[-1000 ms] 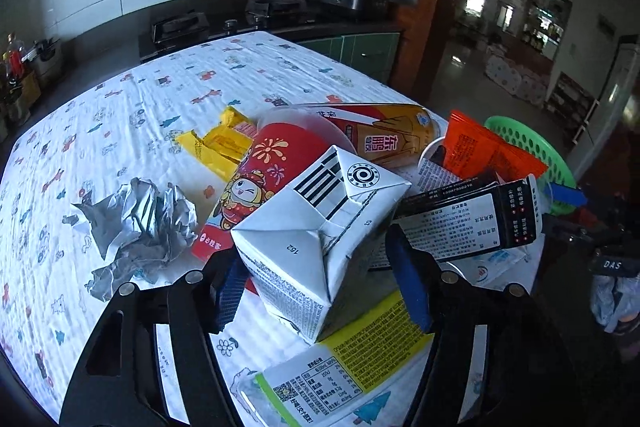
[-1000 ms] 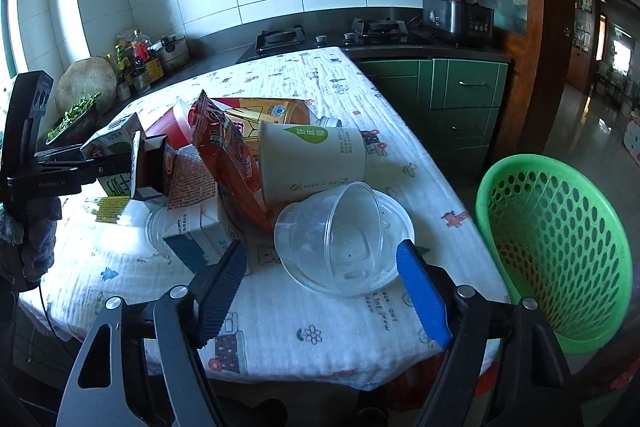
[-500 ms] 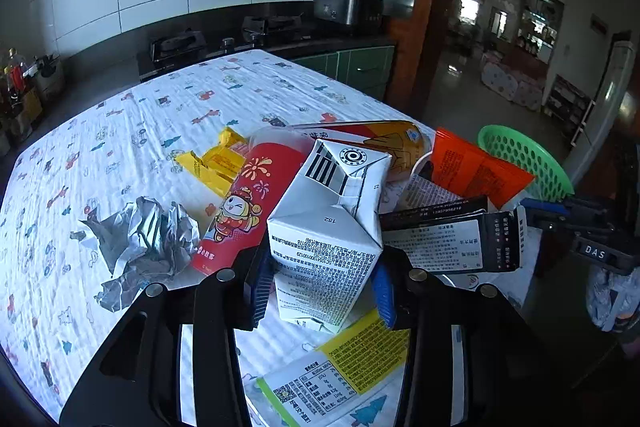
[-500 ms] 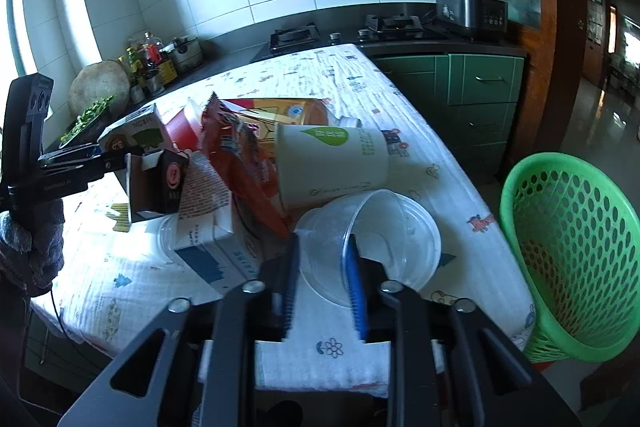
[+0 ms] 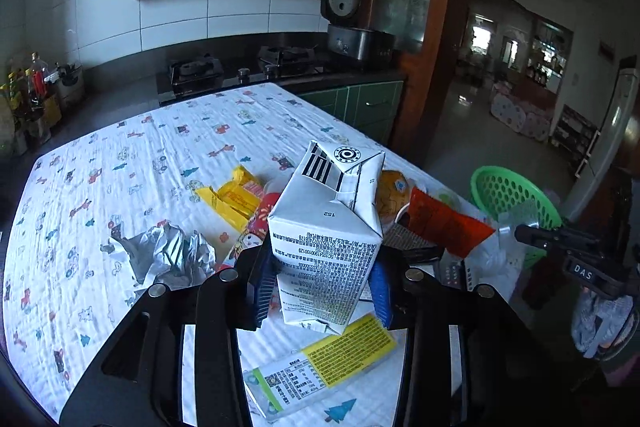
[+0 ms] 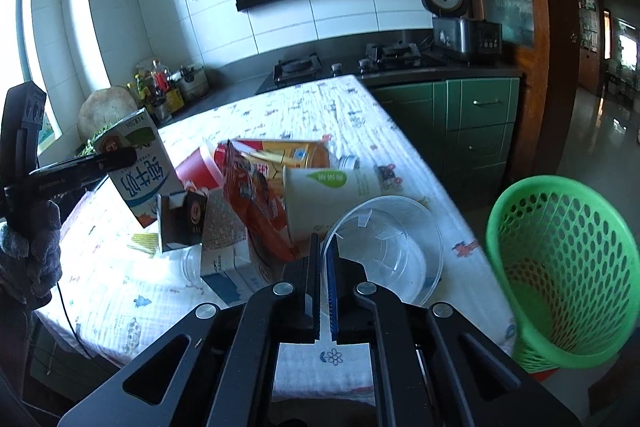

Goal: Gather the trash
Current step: 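Carry the carton and clear cup to the green basket and release both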

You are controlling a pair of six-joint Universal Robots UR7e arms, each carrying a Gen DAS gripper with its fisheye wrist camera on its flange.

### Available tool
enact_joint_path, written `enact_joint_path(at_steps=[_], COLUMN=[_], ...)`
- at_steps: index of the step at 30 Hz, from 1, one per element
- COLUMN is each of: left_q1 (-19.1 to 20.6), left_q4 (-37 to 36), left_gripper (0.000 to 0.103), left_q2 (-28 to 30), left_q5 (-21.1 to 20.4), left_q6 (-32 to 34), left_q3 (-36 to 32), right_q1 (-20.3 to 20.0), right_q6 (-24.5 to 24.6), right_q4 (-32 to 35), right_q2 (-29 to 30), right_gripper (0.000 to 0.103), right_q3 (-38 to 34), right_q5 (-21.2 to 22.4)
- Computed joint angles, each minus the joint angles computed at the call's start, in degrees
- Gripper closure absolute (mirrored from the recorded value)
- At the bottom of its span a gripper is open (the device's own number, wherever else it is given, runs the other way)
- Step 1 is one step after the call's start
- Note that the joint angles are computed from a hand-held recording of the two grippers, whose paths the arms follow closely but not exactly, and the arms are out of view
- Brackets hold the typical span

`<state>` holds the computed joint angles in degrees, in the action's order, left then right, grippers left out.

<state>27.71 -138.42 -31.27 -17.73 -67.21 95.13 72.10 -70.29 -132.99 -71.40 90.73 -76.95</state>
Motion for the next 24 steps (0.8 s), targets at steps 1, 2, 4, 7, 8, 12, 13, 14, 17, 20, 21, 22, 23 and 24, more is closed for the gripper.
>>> enact_joint_path(at_steps=[1,2,4,7,8,12,13,14,17,20,21,22,23,24], left_q1=[-0.3,-0.6,-1.07,-1.21,-1.09,-0.44,-0.09,0.32,1.57,2.91,3.33,3.65,4.06,4.43], left_q4=[-1.1,-1.58,-4.59,-14.11,-17.73,-26.98,-28.62,-30.01,-31.9,-30.71,-29.57,-28.72,-28.15,-27.49], left_gripper=[0.064,0.064,0.064,0.064,0.064,0.064,0.064,0.064,0.064,0.064,0.064,0.064,0.064,0.064], left_q2=[0.12,0.28,1.2,4.39,6.0,12.18,13.51,14.82,18.12,21.16,22.51,23.62,24.73,25.64], left_q5=[0.48,1.03,1.84,2.0,1.6,-0.8,-1.81,-2.97,-5.83,-8.68,-9.18,-9.77,-10.57,-11.45], left_q6=[1.03,1.67,4.99,15.64,19.89,33.73,36.29,38.45,43.08,45.54,46.37,47.23,48.01,48.37], left_q3=[-0.3,-0.9,-2.38,-6.27,-8.2,-17.0,-19.08,-21.14,-26.5,-32.35,-34.94,-37.11,-39.22,-41.04], right_q1=[-0.22,-0.41,-0.94,-1.87,-2.18,-3.55,-3.71,-3.91,-4.45,-4.74,-4.8,-4.88,-4.9,-4.96], right_q6=[-0.05,-0.14,0.13,0.95,1.25,2.92,3.28,3.98,5.47,6.4,6.96,7.25,7.49,7.68], right_q4=[0.23,0.33,-0.05,-0.6,-0.73,-2.54,-2.86,-3.39,-4.9,-6.18,-5.99,-5.61,-5.93,-6.01], right_q2=[-0.32,-0.5,-0.74,-0.27,0.05,2.2,2.9,3.8,6.51,9.28,10.18,11.08,11.65,12.41], right_gripper=[0.1,0.1,0.1,0.1,0.1,0.1,0.1,0.1,0.099,0.099,0.099,0.099,0.099,0.099], right_q3=[-0.21,-0.41,-1.16,-2.96,-3.72,-7.49,-8.47,-9.71,-12.98,-16.03,-17.2,-18.4,-18.91,-19.7], right_q5=[0.62,1.01,1.72,1.6,1.44,0.57,0.04,-0.75,-2.94,-5.09,-5.91,-6.74,-7.32,-8.07])
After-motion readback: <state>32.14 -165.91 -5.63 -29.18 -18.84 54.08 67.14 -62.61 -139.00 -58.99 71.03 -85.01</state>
